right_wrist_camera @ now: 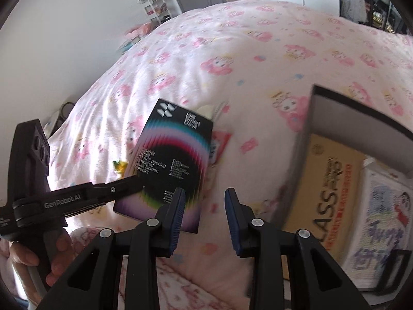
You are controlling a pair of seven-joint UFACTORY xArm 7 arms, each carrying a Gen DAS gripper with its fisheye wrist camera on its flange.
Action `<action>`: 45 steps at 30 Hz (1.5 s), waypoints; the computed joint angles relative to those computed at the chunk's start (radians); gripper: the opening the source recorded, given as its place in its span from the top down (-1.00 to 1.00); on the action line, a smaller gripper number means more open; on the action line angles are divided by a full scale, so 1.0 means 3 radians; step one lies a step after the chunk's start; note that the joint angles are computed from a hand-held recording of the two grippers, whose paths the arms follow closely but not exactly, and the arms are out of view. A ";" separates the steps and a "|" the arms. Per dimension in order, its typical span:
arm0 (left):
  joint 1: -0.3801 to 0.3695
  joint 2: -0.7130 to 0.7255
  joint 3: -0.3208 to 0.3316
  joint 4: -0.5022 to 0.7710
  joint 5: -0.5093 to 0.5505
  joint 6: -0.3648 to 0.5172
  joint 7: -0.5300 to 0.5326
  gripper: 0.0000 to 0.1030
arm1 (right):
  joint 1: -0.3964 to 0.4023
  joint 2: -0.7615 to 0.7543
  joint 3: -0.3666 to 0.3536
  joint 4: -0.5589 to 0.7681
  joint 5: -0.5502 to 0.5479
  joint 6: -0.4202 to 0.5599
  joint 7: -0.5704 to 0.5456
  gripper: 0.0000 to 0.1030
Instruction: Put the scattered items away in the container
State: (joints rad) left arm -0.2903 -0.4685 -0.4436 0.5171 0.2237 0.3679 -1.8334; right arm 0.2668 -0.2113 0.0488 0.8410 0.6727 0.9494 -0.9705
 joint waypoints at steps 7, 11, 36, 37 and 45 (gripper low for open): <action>0.0097 -0.0052 -0.0127 -0.0093 0.0034 -0.0001 -0.0193 0.46 | 0.0081 0.0241 0.0149 -0.0002 -0.0070 -0.0092 0.0317 0.20; 0.0048 -0.0035 -0.0052 -0.0160 0.0024 -0.0054 -0.0208 0.43 | 0.0073 0.0445 0.0184 0.0083 -0.0149 -0.0078 0.0519 0.06; -0.0045 -0.0191 -0.0283 0.0306 0.0203 0.0515 -0.0214 0.30 | -0.0090 -0.0154 -0.0120 0.0014 0.0200 0.0573 0.0066 0.16; -0.0038 -0.0178 -0.0304 0.0382 0.0237 0.0600 -0.0218 0.30 | -0.0120 -0.0169 -0.0163 0.0037 0.0227 0.0681 0.0094 0.16; -0.0018 0.0027 -0.0449 0.0993 0.0602 0.0980 -0.0215 0.30 | -0.0376 -0.0286 -0.0404 0.0205 0.0448 0.1134 0.0010 0.16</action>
